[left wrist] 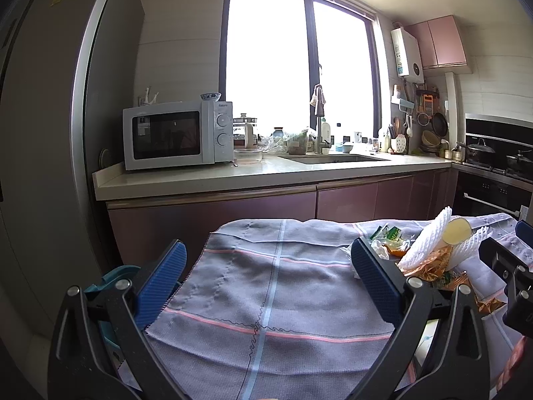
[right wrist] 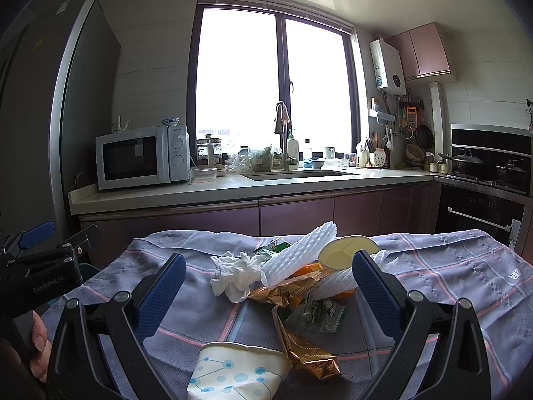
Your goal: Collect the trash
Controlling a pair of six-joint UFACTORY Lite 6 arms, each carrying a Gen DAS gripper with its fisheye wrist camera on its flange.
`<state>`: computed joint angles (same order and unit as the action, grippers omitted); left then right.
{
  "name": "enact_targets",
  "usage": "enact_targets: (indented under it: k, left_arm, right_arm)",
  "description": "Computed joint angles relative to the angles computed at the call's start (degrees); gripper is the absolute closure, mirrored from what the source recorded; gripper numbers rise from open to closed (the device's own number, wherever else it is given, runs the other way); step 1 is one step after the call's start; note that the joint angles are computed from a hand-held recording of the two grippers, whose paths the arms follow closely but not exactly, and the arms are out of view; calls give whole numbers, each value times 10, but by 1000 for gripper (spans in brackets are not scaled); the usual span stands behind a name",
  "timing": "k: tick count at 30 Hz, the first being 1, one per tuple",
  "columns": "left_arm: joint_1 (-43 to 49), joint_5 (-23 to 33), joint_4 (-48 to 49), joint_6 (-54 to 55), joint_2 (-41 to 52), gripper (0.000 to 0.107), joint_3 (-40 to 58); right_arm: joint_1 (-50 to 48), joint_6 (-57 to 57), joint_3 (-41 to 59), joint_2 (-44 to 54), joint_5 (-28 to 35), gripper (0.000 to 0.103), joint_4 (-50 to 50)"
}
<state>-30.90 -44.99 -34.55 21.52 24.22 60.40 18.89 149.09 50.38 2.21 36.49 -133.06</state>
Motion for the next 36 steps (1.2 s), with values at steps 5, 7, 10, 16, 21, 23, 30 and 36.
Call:
enact_targets:
  k: [5,7,10,16,21,23,30,36]
  left_arm:
    - [1,-1,0,-1,1,9,1]
    - [1,1,-1,1,1,9,2]
    - [1,1,-3,2,2,9,2]
    - [0,1,-9,5,5,9,5]
    - [-2,-3,-21,11,6,9,4]
    - [-3,-3,-25,12,7,9,3]
    - [-1,-4,-41,18,3,9,-2]
    - [1,-10,-47,18,-4,9,-13]
  right_arm:
    - [-1,-2,1,1,-2,6,2]
    - [-2,0,2,2,-2,6,0]
    - [-3,5,1,2,-3,6,-5]
    - [-5,6,0,2,-5,6,-8]
    - [-4,10,1,3,-6,6,-13]
    - [-3,13,-2,1,-7,6,-14]
    - [2,12,0,2,-9,6,-12]
    - [7,9,1,2,-9,6,-7]
